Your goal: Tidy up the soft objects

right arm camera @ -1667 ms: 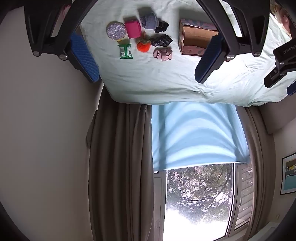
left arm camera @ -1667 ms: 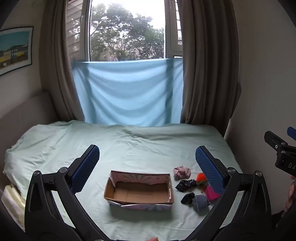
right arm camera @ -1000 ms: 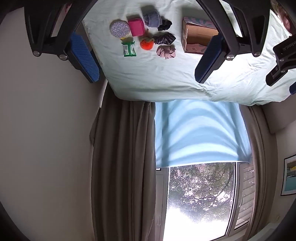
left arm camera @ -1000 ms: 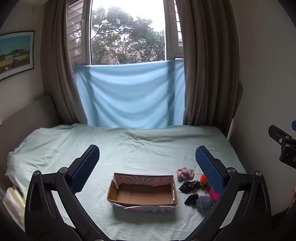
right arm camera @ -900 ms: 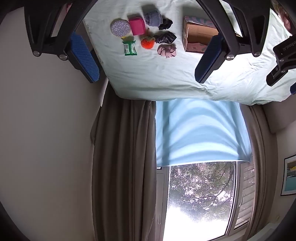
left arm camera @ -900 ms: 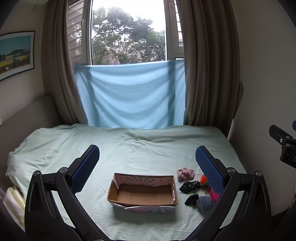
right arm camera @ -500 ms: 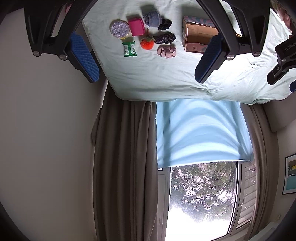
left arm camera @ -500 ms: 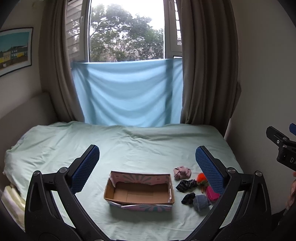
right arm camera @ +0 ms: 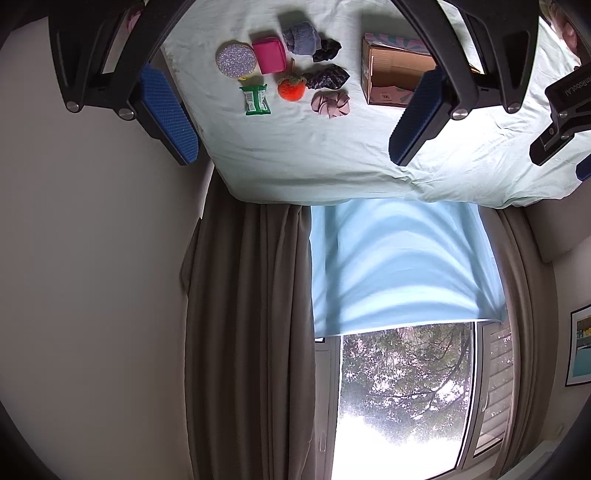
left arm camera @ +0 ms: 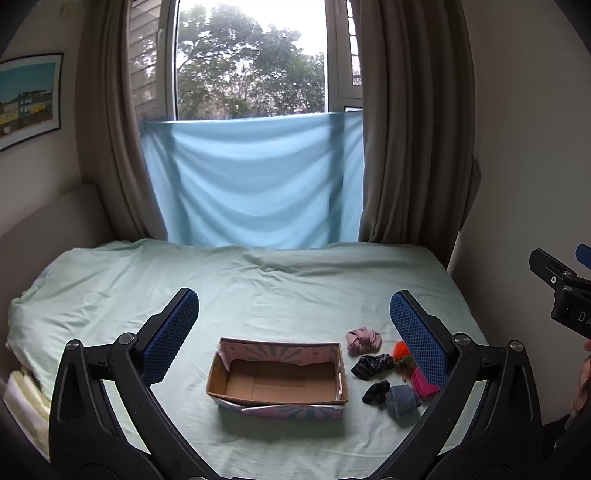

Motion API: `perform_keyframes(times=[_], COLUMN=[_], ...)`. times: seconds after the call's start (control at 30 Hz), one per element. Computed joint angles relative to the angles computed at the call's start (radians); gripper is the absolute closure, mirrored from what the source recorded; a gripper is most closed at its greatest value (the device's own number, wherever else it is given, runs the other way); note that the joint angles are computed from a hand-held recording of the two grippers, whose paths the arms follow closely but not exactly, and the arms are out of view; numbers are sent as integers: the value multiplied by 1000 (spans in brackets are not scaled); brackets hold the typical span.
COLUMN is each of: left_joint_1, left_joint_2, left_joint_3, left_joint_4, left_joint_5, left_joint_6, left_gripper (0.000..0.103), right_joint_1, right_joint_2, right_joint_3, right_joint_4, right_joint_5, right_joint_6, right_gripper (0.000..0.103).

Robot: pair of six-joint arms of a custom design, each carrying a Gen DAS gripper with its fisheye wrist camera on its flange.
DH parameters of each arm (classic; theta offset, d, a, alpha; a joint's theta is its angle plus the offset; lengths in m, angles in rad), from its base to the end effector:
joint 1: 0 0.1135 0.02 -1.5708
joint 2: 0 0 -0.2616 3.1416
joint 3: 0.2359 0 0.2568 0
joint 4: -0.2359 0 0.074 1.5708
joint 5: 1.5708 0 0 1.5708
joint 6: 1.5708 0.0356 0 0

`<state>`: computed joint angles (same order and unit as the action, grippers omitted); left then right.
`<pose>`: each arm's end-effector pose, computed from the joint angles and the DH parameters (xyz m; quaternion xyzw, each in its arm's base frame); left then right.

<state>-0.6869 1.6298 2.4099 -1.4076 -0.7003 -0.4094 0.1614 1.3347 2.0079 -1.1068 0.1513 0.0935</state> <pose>0.2099 -0.1425 0.5335 -0.0386 0.8503 0.0384 0.5235 0.2137 0.0294 0.5246 0.0122 0.8411 0.0051 0.5407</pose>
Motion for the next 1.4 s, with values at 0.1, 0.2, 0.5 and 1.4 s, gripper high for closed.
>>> perform_keyframes(times=[0.1, 0.2, 0.5, 1.4], left_joint_1=[6, 12, 24, 74], left_joint_2=[3, -10, -11, -8], left_joint_3=[2, -20, -31, -67], left_joint_4=[1, 16, 34, 90], left_joint_5=[10, 21, 26, 63], left_joint_6=[3, 4, 4, 20], left_gripper=[0, 0, 0, 0], right_joint_1=[6, 14, 24, 46], right_joint_2=[9, 29, 35, 98], right_joint_3=[14, 42, 49, 127], right_joint_4=[-13, -25, -26, -59], right_joint_5=[6, 15, 25, 49], right_joint_6=[1, 5, 10, 21], right_gripper=[0, 0, 0, 0])
